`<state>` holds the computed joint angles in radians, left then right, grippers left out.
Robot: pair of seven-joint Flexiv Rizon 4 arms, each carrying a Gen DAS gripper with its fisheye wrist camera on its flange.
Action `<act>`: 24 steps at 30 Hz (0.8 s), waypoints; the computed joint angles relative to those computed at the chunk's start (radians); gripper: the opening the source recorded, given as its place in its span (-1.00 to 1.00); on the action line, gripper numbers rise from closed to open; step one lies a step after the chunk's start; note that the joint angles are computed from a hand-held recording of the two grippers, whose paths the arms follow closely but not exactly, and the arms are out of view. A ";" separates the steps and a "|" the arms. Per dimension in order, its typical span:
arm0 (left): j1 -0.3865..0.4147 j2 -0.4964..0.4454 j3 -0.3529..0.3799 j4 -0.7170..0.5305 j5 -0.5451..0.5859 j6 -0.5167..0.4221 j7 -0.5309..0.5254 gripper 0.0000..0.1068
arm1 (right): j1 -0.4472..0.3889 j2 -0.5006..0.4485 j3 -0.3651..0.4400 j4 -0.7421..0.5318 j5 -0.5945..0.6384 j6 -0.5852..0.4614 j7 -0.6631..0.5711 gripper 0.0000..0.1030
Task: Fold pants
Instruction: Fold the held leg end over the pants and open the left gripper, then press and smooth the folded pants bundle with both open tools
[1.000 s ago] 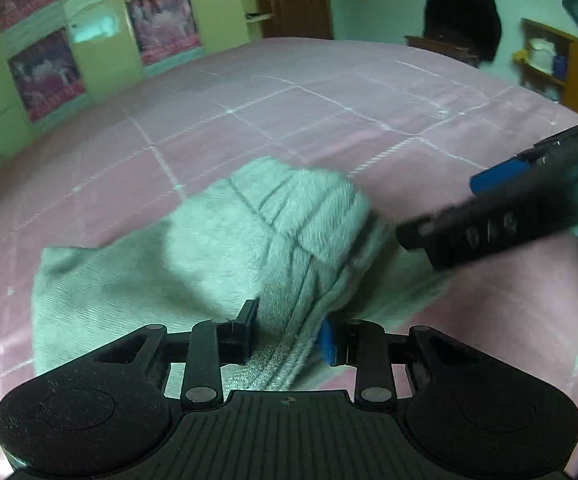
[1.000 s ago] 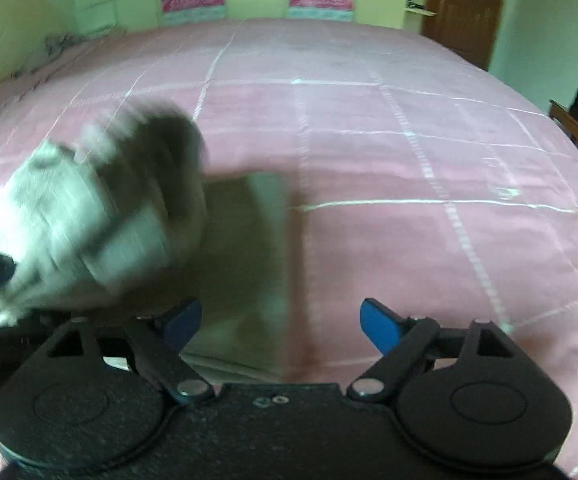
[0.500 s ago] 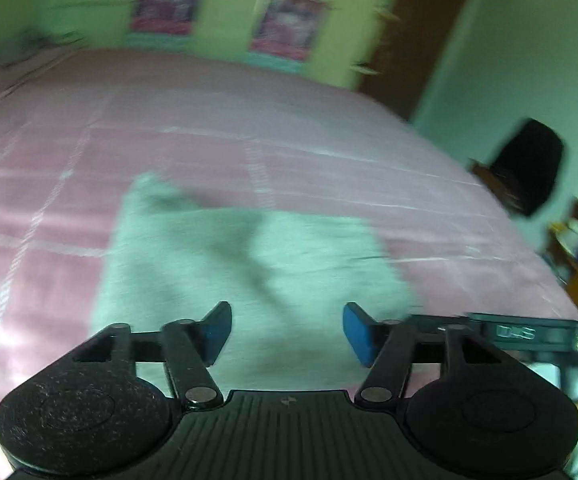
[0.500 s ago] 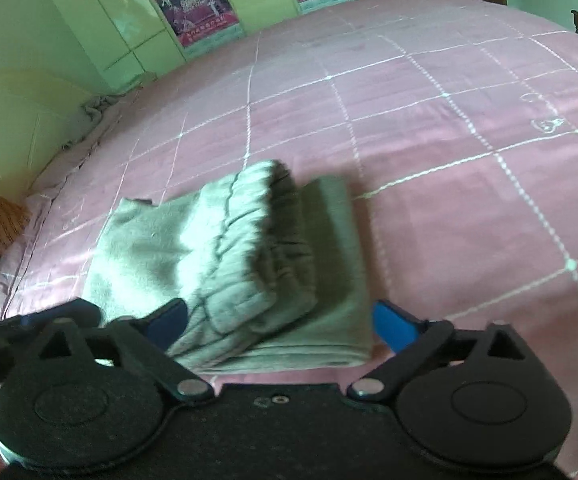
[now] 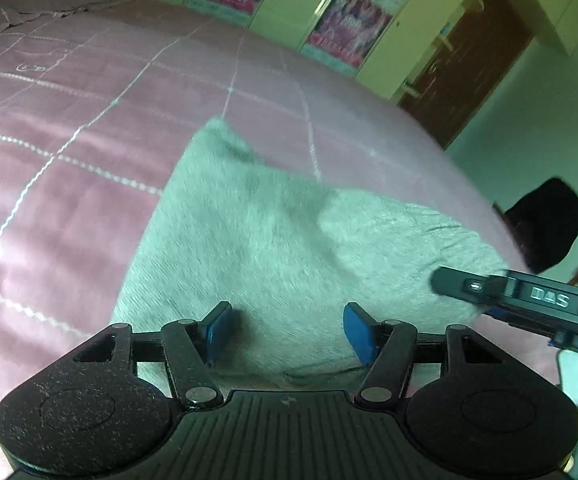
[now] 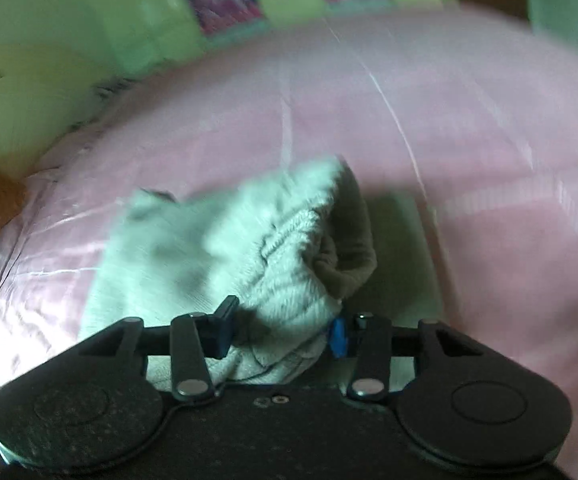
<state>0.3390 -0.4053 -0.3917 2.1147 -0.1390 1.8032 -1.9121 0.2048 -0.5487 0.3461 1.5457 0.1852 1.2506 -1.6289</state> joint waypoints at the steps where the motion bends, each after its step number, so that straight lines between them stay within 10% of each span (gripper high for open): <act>1: 0.011 -0.002 -0.016 -0.004 0.003 0.007 -0.002 0.15 | -0.031 0.009 0.035 -0.006 0.020 0.002 -0.046 -0.15; 9: -0.031 -0.061 -0.009 -0.061 -0.057 -0.095 0.064 0.14 | -0.044 0.000 -0.055 -0.019 0.016 -0.204 -0.003 0.21; 14: -0.011 -0.018 -0.034 -0.036 -0.123 -0.096 0.094 0.15 | -0.051 0.052 -0.056 0.048 0.030 -0.070 -0.047 0.47; 19: -0.074 -0.015 0.028 -0.079 -0.119 -0.111 0.139 0.15 | 0.012 0.098 -0.108 0.132 -0.097 0.147 -0.040 -0.44; 24: -0.077 -0.043 0.013 -0.045 -0.155 -0.101 0.209 0.14 | 0.051 0.080 -0.132 0.173 -0.226 0.132 -0.048 -0.50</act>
